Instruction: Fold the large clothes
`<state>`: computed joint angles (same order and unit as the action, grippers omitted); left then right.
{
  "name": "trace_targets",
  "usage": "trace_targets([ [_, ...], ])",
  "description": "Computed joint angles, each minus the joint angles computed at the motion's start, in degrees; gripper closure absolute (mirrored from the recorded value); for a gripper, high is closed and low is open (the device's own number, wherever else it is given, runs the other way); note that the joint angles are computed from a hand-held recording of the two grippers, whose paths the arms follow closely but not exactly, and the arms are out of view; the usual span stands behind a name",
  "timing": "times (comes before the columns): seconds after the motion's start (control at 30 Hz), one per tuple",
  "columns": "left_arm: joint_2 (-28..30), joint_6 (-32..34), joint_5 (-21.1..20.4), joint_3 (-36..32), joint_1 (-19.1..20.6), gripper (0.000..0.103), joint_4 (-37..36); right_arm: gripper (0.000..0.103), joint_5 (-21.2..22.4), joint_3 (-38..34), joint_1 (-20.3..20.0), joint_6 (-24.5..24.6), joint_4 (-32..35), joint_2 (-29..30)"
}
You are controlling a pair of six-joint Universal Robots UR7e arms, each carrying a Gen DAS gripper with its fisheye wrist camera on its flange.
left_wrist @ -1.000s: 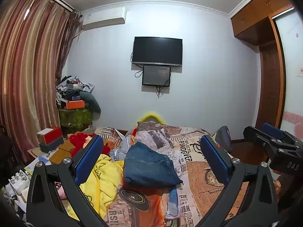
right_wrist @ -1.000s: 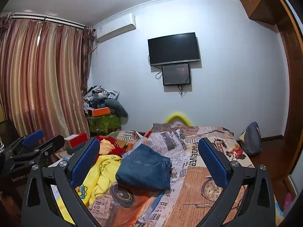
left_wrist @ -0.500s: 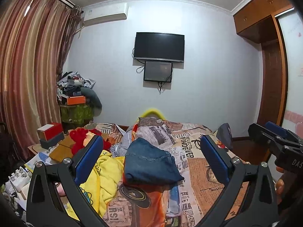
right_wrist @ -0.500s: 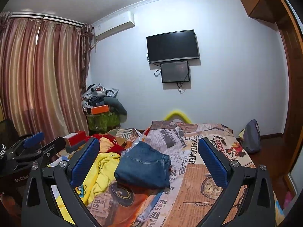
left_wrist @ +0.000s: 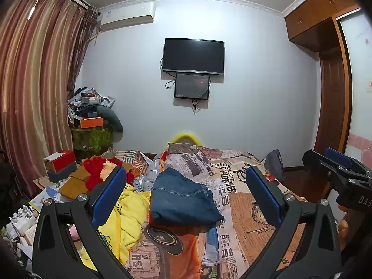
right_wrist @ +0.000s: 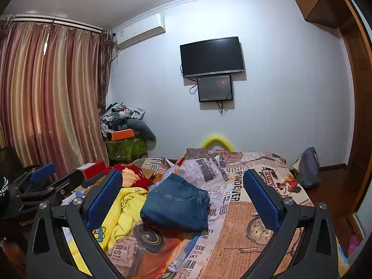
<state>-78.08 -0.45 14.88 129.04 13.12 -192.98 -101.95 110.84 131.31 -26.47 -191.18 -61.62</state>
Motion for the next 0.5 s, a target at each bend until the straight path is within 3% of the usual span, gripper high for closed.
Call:
trace_targets([
  [0.5, 0.5, 5.4, -2.3, -0.6, 0.5, 0.000, -4.6, 0.000, -0.1, -0.4, -0.2, 0.4, 1.1, -0.4],
])
